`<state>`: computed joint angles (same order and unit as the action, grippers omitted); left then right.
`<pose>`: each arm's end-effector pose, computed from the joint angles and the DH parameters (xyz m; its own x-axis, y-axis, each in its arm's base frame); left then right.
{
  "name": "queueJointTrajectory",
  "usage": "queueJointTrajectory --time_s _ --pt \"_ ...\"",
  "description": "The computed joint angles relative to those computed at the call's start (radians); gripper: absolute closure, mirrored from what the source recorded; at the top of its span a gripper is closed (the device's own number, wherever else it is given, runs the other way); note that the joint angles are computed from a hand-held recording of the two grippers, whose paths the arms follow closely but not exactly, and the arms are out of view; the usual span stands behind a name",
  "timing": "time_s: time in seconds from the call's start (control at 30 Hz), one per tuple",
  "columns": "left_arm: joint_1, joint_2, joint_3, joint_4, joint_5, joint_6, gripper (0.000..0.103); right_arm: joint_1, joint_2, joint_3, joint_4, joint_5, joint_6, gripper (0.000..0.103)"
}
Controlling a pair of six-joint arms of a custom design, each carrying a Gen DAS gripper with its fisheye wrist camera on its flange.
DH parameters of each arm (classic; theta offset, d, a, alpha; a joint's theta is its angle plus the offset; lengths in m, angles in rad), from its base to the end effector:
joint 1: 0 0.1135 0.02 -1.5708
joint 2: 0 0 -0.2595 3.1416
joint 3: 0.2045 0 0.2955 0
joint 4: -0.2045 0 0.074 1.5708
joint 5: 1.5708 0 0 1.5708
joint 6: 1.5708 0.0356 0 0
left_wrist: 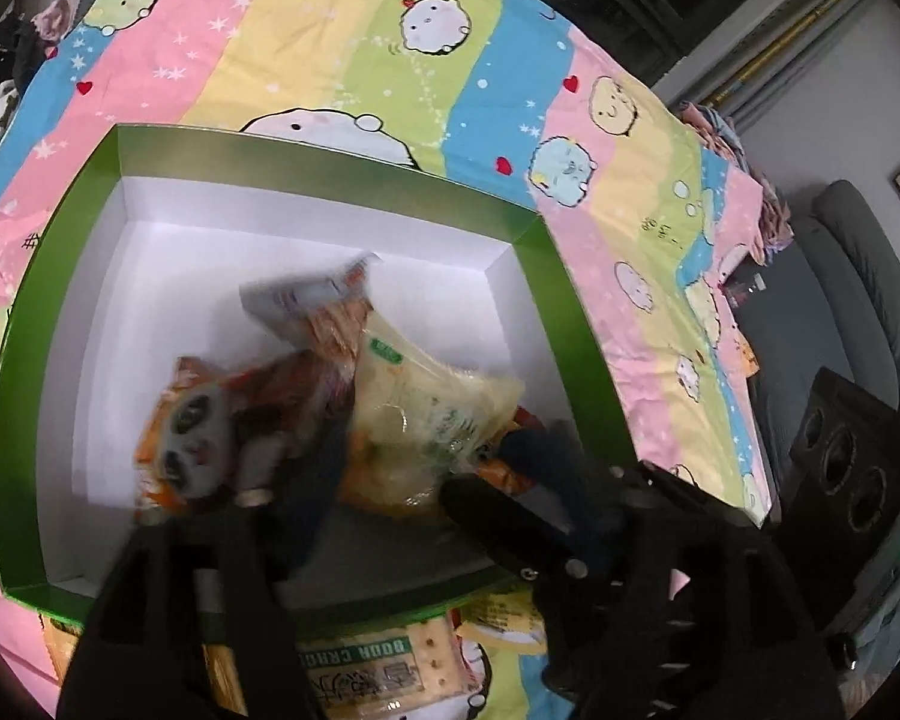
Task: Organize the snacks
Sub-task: 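Carry the corn snack bag into the green box and open the right tool, then move the right tool toward the soda cracker pack beside the box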
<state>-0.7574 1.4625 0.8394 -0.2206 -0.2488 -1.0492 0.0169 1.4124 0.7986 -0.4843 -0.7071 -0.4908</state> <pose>0.2488 -0.2231 0.1703 -0.7447 -0.4523 -0.4907 -0.1981 0.8520 -0.4847 0.2957 0.0281 0.1622 -0.6397 -0.3692 -0.6742 -0.6917 0.6589 0.2955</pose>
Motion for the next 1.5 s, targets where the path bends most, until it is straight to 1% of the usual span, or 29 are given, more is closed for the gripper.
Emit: queueJointTrajectory --time_s 0.07,0.17,0.23,0.37,0.47,0.53,0.63,0.73,0.8,0.9,1.0,1.07,1.23,1.37,1.5 --pt "-0.012 -0.017 0.001 -0.019 -0.017 0.004 0.027 -0.028 -0.017 -0.003 -0.016 -0.020 0.001 0.059" --pt "-0.038 -0.081 -0.024 -0.040 -0.046 -0.007 0.027 -0.073 -0.046 -0.007 -0.046 -0.053 -0.006 0.059" --pt "-0.069 -0.140 -0.047 -0.069 -0.087 -0.027 0.023 -0.116 -0.068 -0.007 -0.087 -0.092 -0.034 0.059" --pt "-0.137 -0.256 -0.109 -0.116 -0.161 -0.083 0.022 -0.193 -0.125 -0.020 -0.174 -0.143 -0.108 0.058" --pt "-0.203 -0.340 -0.163 -0.177 -0.209 -0.155 0.021 -0.260 -0.159 -0.026 -0.256 -0.178 -0.186 0.058" --pt "-0.258 -0.398 -0.205 -0.228 -0.251 -0.231 0.021 -0.297 -0.173 -0.026 -0.318 -0.192 -0.246 0.058" --pt "-0.334 -0.480 -0.267 -0.274 -0.302 -0.346 0.021 -0.340 -0.181 -0.028 -0.405 -0.192 -0.334 0.059" --pt "-0.404 -0.548 -0.325 -0.283 -0.345 -0.448 0.021 -0.378 -0.191 -0.045 -0.479 -0.192 -0.417 0.058" --pt "-0.441 -0.567 -0.349 -0.269 -0.365 -0.499 0.021 -0.395 -0.192 -0.060 -0.510 -0.188 -0.460 0.059" --pt "-0.460 -0.563 -0.386 -0.174 -0.346 -0.527 0.021 -0.401 -0.201 -0.095 -0.533 -0.165 -0.492 0.059" --pt "-0.464 -0.493 -0.380 -0.100 -0.323 -0.540 0.021 -0.400 -0.192 -0.118 -0.549 -0.164 -0.502 0.059" --pt "-0.458 -0.433 -0.372 -0.029 -0.293 -0.532 0.021 -0.398 -0.192 -0.130 -0.552 -0.170 -0.500 0.059" --pt "-0.416 -0.329 -0.359 0.081 -0.213 -0.508 0.021 -0.358 -0.191 -0.156 -0.531 -0.164 -0.469 0.059" --pt "-0.381 -0.268 -0.352 0.094 -0.157 -0.509 0.021 -0.307 -0.182 -0.175 -0.492 -0.155 -0.432 0.059" --pt "-0.358 -0.281 -0.385 0.077 -0.144 -0.561 0.021 -0.244 -0.158 -0.189 -0.415 -0.138 -0.359 0.058"
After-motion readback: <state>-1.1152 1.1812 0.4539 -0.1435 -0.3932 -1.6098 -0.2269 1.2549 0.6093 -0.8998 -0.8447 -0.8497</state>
